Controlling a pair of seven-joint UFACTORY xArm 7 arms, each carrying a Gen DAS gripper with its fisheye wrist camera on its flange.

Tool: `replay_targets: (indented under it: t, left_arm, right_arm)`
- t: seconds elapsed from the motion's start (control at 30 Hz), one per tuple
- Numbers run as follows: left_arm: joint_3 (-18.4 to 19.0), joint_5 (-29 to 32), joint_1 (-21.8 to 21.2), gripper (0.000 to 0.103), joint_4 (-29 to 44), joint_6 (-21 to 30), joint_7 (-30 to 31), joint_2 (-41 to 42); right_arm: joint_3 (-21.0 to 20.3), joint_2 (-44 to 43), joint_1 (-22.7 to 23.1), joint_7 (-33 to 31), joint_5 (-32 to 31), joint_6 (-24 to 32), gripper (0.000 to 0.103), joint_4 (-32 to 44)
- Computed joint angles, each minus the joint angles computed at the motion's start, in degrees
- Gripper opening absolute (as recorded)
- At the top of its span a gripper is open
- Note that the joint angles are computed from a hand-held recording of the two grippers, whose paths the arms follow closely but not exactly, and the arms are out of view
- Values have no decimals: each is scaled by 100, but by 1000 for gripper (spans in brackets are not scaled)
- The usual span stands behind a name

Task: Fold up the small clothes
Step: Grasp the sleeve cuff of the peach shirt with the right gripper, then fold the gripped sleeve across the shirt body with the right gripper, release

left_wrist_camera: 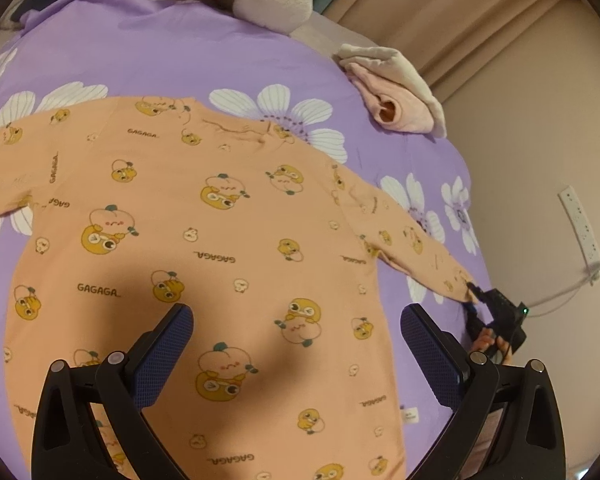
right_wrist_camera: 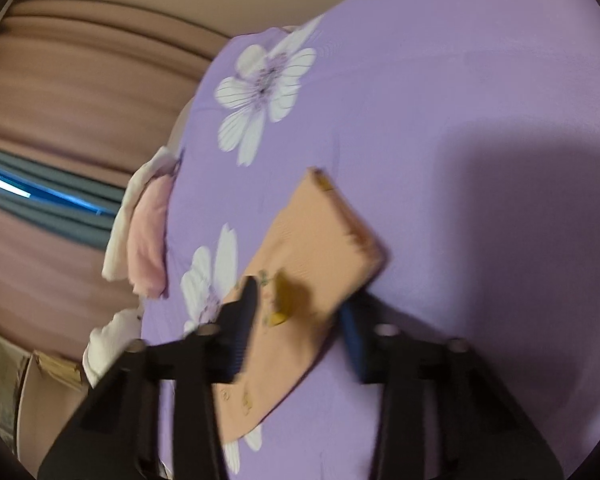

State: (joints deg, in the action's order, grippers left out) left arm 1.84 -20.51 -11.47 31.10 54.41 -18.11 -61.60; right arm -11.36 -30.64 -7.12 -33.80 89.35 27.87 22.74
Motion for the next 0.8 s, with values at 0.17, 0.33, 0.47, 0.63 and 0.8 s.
replay_targets:
  t: [0.17, 0.33, 0.47, 0.63, 0.8]
  left_arm:
    - [51, 94, 132, 102, 32, 96, -62, 43]
    - [143, 216, 325, 102, 9, 220, -65, -82]
    - [105, 540, 647, 102, -5, 438, -121, -312]
    - [169, 1038, 1011, 102, 49, 834, -3, -615]
    - [480, 1186, 1294, 102, 112, 1077, 161, -905]
  right_arm:
    - [-33, 120, 35, 52, -73, -85, 7, 39]
    - [379, -230, 63, 753, -1524, -394, 7, 116]
    - [764, -714, 144, 1265, -2670, -488, 7, 289]
    - [1053, -1037, 686, 1568, -3240, -672, 7, 689]
    - [1565, -726, 1191, 2189, -3847, -855, 7, 1437]
